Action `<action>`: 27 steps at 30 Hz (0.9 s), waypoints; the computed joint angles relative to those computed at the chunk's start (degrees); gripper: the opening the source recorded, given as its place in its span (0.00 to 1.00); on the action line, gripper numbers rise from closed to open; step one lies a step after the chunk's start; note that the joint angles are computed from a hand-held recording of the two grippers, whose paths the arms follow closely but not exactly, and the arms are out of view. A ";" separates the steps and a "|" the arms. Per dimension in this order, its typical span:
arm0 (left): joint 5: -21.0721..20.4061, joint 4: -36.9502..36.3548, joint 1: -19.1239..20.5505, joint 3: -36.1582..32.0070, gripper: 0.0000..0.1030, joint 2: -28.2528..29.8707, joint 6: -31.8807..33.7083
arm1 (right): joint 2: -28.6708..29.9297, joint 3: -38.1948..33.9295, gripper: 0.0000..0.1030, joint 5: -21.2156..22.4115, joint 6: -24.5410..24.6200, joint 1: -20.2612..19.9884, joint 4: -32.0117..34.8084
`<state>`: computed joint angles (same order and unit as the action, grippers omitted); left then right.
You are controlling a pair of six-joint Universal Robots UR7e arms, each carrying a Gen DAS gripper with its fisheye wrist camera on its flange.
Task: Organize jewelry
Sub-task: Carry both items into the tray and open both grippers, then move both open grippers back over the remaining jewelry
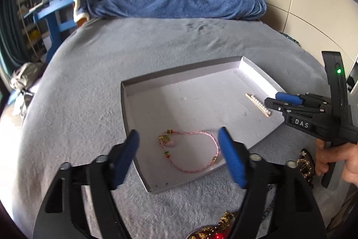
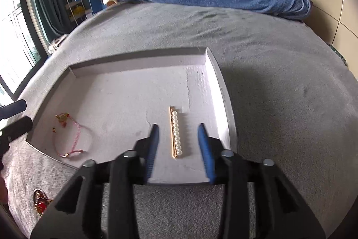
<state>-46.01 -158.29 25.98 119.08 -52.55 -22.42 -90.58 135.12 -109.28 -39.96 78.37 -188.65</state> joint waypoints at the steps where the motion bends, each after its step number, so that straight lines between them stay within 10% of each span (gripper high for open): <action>1: 0.30 -0.32 -0.34 0.26 0.78 -0.07 0.07 | -0.55 0.47 0.41 0.28 -0.19 0.17 -0.37; 27: 1.39 2.05 -5.40 8.50 0.90 -7.63 -7.15 | -18.53 11.62 0.62 6.37 -0.41 -1.20 2.80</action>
<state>-44.62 -156.24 20.58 127.58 -60.18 -29.57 -109.11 146.75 -102.91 -40.37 77.18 -185.85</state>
